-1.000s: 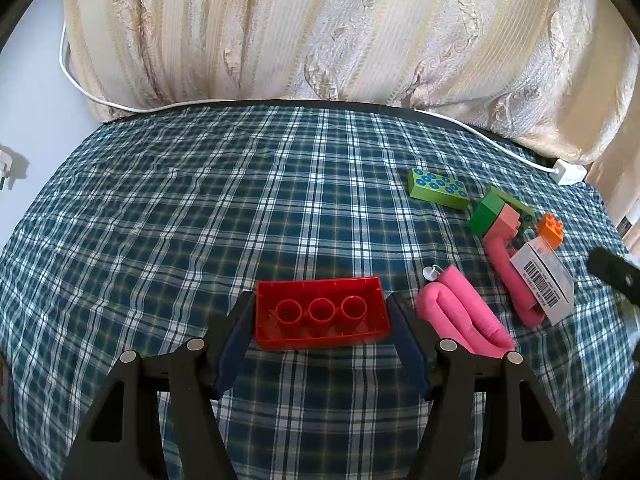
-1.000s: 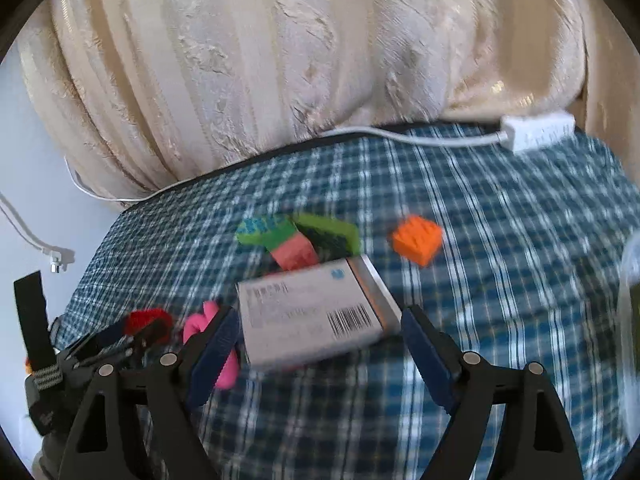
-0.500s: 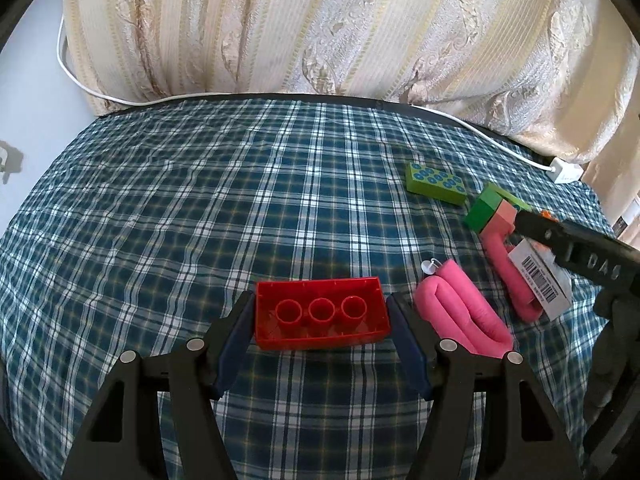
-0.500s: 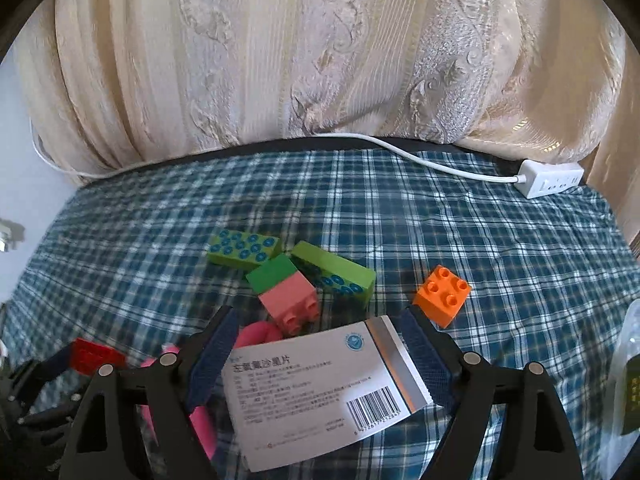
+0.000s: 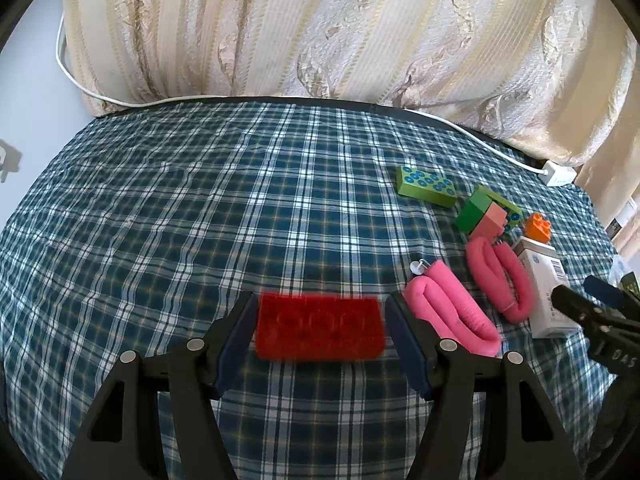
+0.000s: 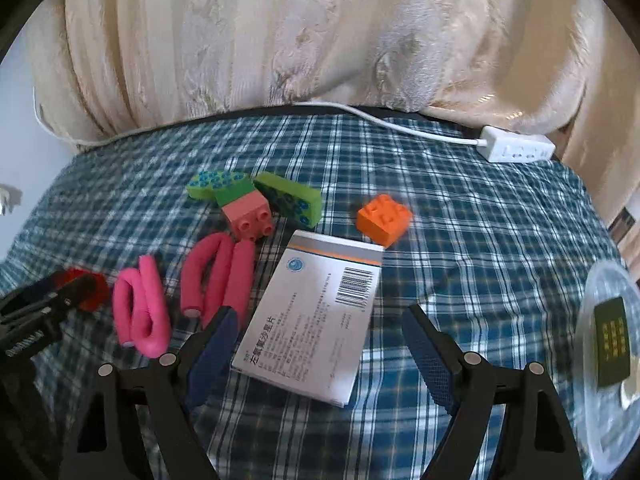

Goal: Organize objects
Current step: 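Lift the red brick with the left gripper while the right lifts the medicine box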

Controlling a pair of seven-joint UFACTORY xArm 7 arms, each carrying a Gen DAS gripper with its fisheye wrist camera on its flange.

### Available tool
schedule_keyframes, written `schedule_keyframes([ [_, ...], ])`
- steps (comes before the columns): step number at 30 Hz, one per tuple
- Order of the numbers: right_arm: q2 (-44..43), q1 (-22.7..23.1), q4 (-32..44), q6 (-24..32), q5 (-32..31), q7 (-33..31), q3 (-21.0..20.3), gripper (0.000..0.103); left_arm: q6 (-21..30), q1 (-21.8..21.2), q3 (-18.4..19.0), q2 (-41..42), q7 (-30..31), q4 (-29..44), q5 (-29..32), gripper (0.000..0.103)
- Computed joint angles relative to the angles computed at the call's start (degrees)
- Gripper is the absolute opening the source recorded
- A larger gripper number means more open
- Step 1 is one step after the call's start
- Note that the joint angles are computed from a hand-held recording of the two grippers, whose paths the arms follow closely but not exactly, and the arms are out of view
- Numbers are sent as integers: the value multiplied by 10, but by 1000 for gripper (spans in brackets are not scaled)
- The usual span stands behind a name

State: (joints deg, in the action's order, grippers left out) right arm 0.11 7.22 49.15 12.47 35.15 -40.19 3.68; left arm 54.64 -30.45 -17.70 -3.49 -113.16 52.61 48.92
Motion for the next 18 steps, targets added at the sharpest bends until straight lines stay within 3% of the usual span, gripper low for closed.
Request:
schedule_keyframes([
  [4,-7,3,-2,1,-2,11,-1,87,-1,0,-1,-6,-6,-3,3,67],
  [9,17,0,4,-16,-89,117,-2,90,-1,1,-5,-10,-9,-5,5,67],
  [15,42,-7,19,-9,-133,168,9,90,-8,3,-4,-11,-8,-9,-3,67],
  [18,45,-3,11,-23,-198,217,3,90,-18,5,-2,-10,-5,-12,-10,67],
])
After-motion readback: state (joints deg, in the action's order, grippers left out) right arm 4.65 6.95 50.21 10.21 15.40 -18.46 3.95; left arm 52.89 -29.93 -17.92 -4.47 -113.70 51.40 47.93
